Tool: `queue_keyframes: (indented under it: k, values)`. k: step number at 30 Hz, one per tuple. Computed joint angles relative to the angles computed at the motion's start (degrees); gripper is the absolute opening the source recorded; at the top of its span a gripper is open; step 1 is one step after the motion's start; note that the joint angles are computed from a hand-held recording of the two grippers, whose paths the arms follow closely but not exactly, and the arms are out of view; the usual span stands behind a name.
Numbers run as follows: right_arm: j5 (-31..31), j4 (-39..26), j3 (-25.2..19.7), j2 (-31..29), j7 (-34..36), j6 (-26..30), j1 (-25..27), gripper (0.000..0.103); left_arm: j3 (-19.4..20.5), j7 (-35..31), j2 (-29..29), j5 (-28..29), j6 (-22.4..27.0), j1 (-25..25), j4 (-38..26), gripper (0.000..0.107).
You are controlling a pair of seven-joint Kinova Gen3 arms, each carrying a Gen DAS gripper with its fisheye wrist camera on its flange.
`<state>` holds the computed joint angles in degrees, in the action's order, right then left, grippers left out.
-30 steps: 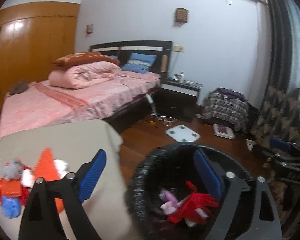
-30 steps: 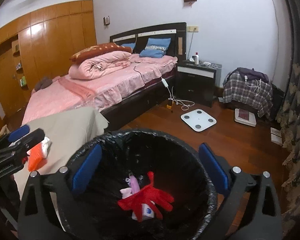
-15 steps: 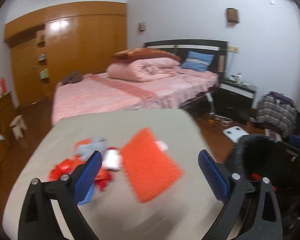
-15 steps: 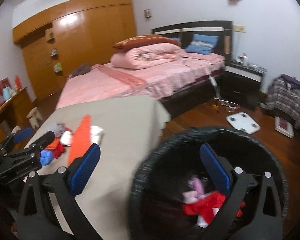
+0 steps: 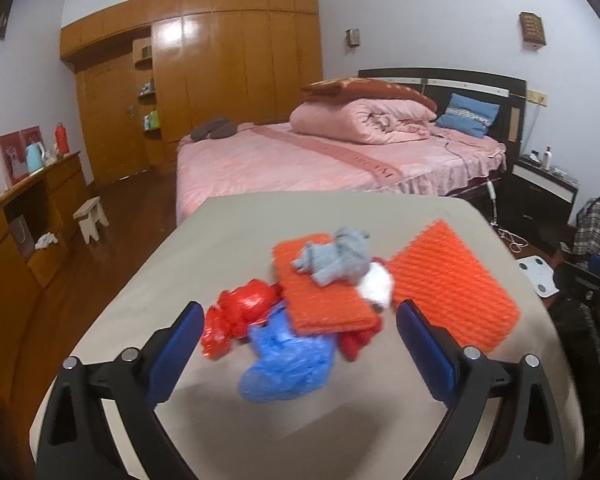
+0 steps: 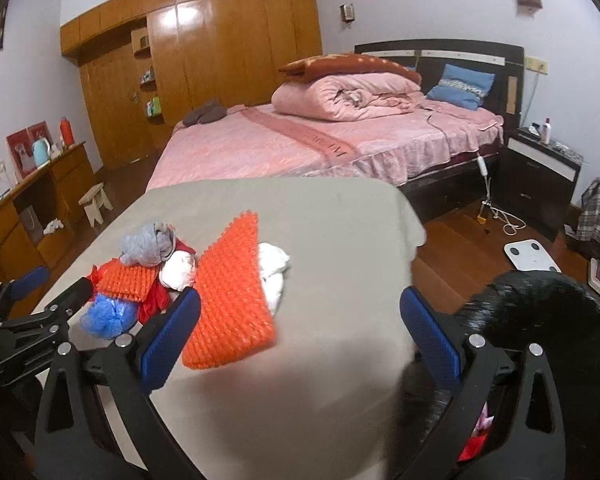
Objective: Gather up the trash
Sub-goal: 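Grasp the blue plastic bag with the left tool while the right grasps the orange pad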
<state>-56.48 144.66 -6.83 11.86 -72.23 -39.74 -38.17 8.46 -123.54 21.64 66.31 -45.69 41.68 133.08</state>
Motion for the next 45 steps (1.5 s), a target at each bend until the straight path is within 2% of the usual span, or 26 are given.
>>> queue_keyframes:
  k: [4, 6, 7, 12, 17, 21, 24, 27, 28, 30, 32, 36, 37, 38, 41, 45]
  values:
    - [2.07, -2.9, 1.15, 4.53, 0.13, 1.62, 0.52, 0.096, -0.65, 1.21, 1.2, -0.94, 0.47, -1.14, 0.26, 0.095]
    - [2.68, -4.41, 2.16, 6.53, 0.56, 2.82, 0.26, 0.091, -0.98, 2.36, 1.78, -2.07, 1.0, -1.78, 0.47, 0.094]
    - [3.16, -5.11, 2.66, 7.38, 0.72, 3.67, 0.21, 0.083, -1.19, 2.91, 2.18, -2.59, 1.15, -1.98, 0.54, 0.094]
    - [5.85, -7.05, 4.99, 10.29, -0.35, 7.01, -0.51, 0.067, -2.18, 4.81, 3.89, -4.37, 2.56, -2.55, 0.4, 0.092]
    - [12.7, -7.47, 5.18, 10.23, -3.59, 9.8, 0.7, 0.033, -2.99, 6.12, 4.52, -5.5, 3.5, -2.34, 0.58, 0.087]
    - [16.96, -6.68, 4.87, 10.06, -6.19, 9.42, 0.58, 0.02, -3.35, 6.85, 4.67, -7.05, 3.91, -2.04, 0.94, 0.083]
    - [17.67, -5.77, 5.2, 9.66, -6.98, 7.97, -0.62, 0.017, -3.69, 6.64, 4.57, -8.07, 6.22, -2.69, 0.53, 0.076]
    - [18.84, -5.1, 4.8, 8.96, -8.22, 7.73, -0.3, 0.016, -4.29, 5.67, 4.57, -8.7, 9.47, -3.31, -0.61, 0.058]
    - [19.02, -5.02, 4.75, 8.85, -8.5, 7.8, -0.27, 0.016, -4.31, 5.8, 4.47, -10.03, 11.42, -4.23, -0.94, 0.048]
    - [19.36, -4.77, 4.73, 8.54, -8.85, 7.83, -0.28, 0.016, -5.11, 5.8, 4.44, -10.57, 13.18, -4.23, -1.51, 0.043]
    - [19.97, -4.6, 4.76, 8.19, -9.06, 7.9, 0.05, 0.016, -5.41, 7.37, 4.31, -11.86, 12.96, -4.01, -1.12, 0.034]
    - [20.28, -4.23, 4.58, 7.39, -9.32, 7.53, 0.14, 0.016, -5.29, 12.27, 3.62, -15.2, 10.61, -4.08, 1.0, 0.024]
    - [20.49, -4.08, 4.48, 7.05, -9.39, 7.5, 0.27, 0.016, -5.06, 13.84, 3.22, -16.38, 10.15, -4.33, 1.61, 0.013]
    - [20.59, -3.89, 4.38, 6.69, -9.38, 7.42, 0.31, 0.016, -4.54, 15.07, 2.8, -17.55, 9.93, -4.89, 2.17, 0.008]
    - [21.02, -3.44, 3.97, 6.08, -9.57, 7.37, 0.75, 0.016, -4.97, 16.01, 2.11, -17.71, 9.53, -3.78, 2.93, 0.007]
    - [20.7, -3.98, 4.09, 6.4, -8.94, 8.55, 0.7, 0.018, -5.87, 13.17, 2.6, -15.21, 10.72, -2.2, 1.87, 0.008]
